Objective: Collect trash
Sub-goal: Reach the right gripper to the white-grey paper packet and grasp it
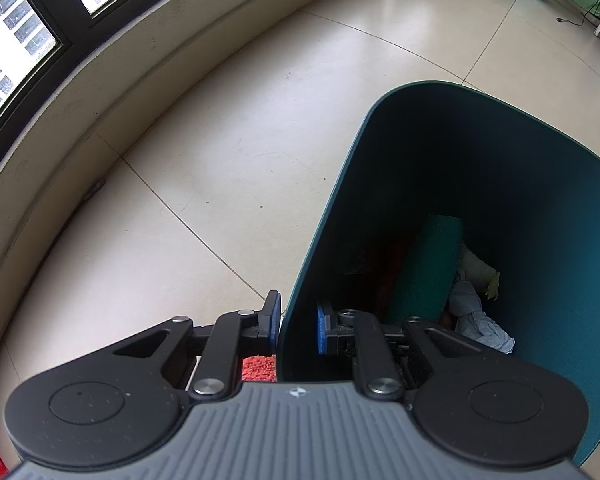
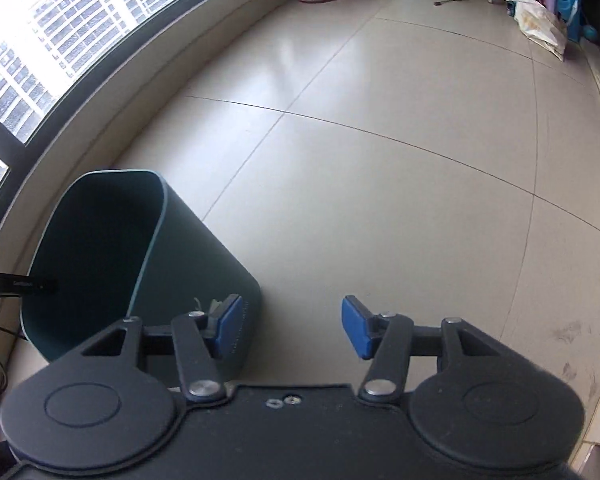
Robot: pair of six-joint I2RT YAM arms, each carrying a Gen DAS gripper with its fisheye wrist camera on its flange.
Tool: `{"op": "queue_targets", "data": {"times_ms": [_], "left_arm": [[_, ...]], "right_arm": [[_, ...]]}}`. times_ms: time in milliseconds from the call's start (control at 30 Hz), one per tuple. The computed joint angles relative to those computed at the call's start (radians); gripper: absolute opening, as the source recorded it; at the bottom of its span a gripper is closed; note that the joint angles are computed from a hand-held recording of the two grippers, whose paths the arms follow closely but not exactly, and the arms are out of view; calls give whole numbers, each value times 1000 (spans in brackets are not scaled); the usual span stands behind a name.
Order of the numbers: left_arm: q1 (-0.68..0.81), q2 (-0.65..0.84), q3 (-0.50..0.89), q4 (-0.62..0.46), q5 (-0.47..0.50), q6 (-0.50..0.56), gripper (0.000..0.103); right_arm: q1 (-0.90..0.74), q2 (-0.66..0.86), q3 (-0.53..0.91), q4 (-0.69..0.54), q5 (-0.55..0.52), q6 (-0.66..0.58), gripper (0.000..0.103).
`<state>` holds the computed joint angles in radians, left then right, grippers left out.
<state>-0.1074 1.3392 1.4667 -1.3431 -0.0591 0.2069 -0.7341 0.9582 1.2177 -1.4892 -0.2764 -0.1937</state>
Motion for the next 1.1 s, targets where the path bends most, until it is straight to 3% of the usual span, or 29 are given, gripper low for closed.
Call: {"op": "queue_targets", "data": {"times_ms": [300,500,833,1000,1100], "left_arm": [[-9,-11,-17,12,-16,-3,17],[-9,-9,-12,8,-23,-8,17],[-5,-8,-12,13,-32,3,17],[6,-8,-14,20,-36,24,17],[-2,-10,-17,22,-40,18,17]], "right_arm": [[-442,129,-316,316,165,-265,62],[-636,283,-426,514,231,-248,67],[-708,392,-615,791,392,-264,66],[-696,445,-679,895,467,-279,47],[-686,427,-699,909,490,-293,28]]}}
